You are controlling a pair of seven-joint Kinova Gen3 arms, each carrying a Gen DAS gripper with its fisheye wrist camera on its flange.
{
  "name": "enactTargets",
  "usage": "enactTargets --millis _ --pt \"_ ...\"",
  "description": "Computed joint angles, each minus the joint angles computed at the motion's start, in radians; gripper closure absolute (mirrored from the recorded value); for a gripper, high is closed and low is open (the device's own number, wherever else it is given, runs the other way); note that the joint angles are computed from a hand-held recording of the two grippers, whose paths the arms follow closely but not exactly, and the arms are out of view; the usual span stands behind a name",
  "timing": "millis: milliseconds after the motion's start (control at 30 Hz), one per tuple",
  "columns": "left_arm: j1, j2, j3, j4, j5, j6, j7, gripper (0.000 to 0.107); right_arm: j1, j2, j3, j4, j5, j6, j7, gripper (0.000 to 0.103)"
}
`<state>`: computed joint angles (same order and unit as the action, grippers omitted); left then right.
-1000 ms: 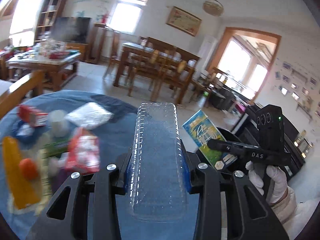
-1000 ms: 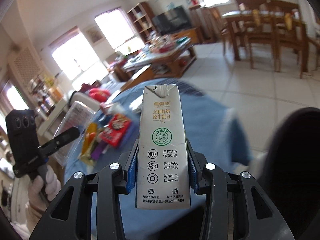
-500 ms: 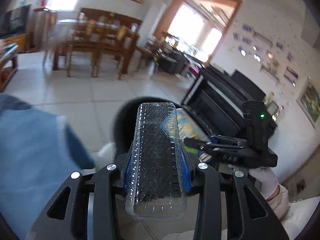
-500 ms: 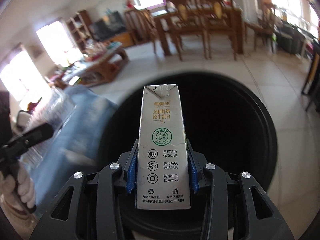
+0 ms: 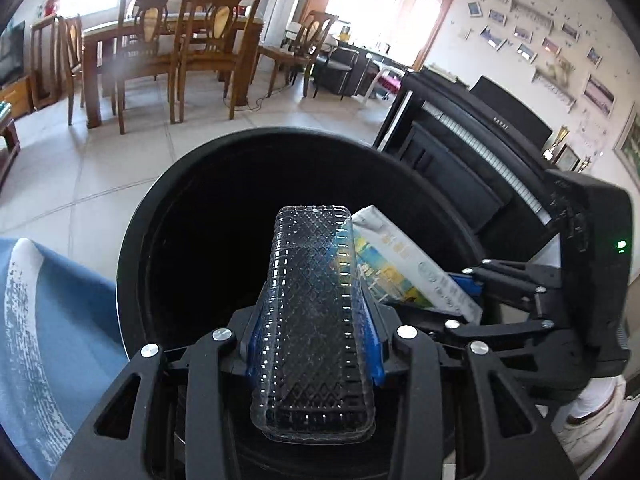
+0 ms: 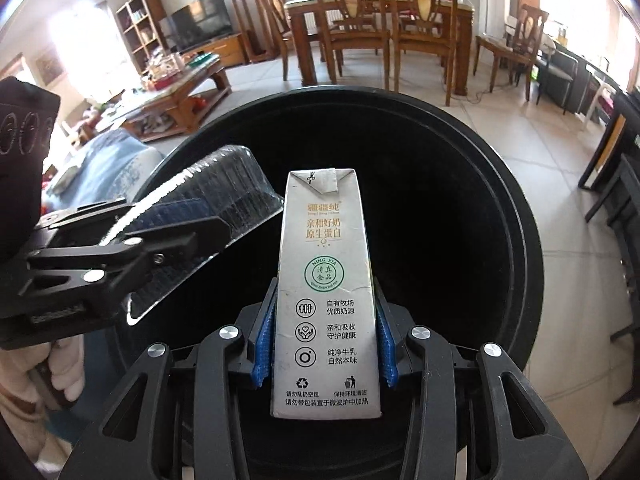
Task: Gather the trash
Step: 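Carry the tray and carton to the black bin and release both, then move both open tools back over the table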
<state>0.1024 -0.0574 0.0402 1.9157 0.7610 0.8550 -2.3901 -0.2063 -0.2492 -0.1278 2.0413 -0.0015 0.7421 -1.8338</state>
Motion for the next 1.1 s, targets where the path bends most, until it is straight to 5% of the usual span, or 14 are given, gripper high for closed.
enactTargets --millis 233,333,400,467,567,667,867,1100 --pt "0.000 -0.010 -0.006 -0.001 -0.012 -0.011 0.018 0.059 -0.003 -0.016 -0.036 0.009 0.025 0.002 -0.044 0.061" --pt "0.002 -0.015 -0.008 0.008 0.009 -0.021 0.013 0.044 0.000 -0.036 -0.064 0.023 0.054 -0.004 -0.084 0.060" --pt "-0.001 -0.034 -0.020 0.021 0.038 -0.022 -0.015 0.040 -0.001 -0.045 -0.077 0.017 0.068 0.005 -0.110 0.055" --pt "-0.001 -0.042 -0.026 0.018 0.052 -0.014 -0.020 0.040 -0.001 -0.057 -0.080 0.015 0.073 0.012 -0.131 0.036" --pt "-0.010 -0.076 -0.051 0.029 0.079 0.006 -0.039 0.040 -0.005 -0.078 -0.088 0.017 0.083 0.003 -0.145 0.035" --pt "-0.017 -0.130 -0.073 0.054 0.085 0.000 -0.044 0.020 -0.011 -0.094 -0.095 0.015 0.084 -0.018 -0.156 0.031" --pt "-0.039 -0.244 -0.176 0.090 0.069 0.031 -0.050 0.015 -0.029 -0.118 -0.157 0.007 0.083 -0.088 -0.197 0.012" --pt "-0.102 -0.365 -0.300 0.121 -0.054 0.035 0.020 0.010 -0.165 0.003 -0.200 -0.112 0.031 -0.110 -0.161 0.008"
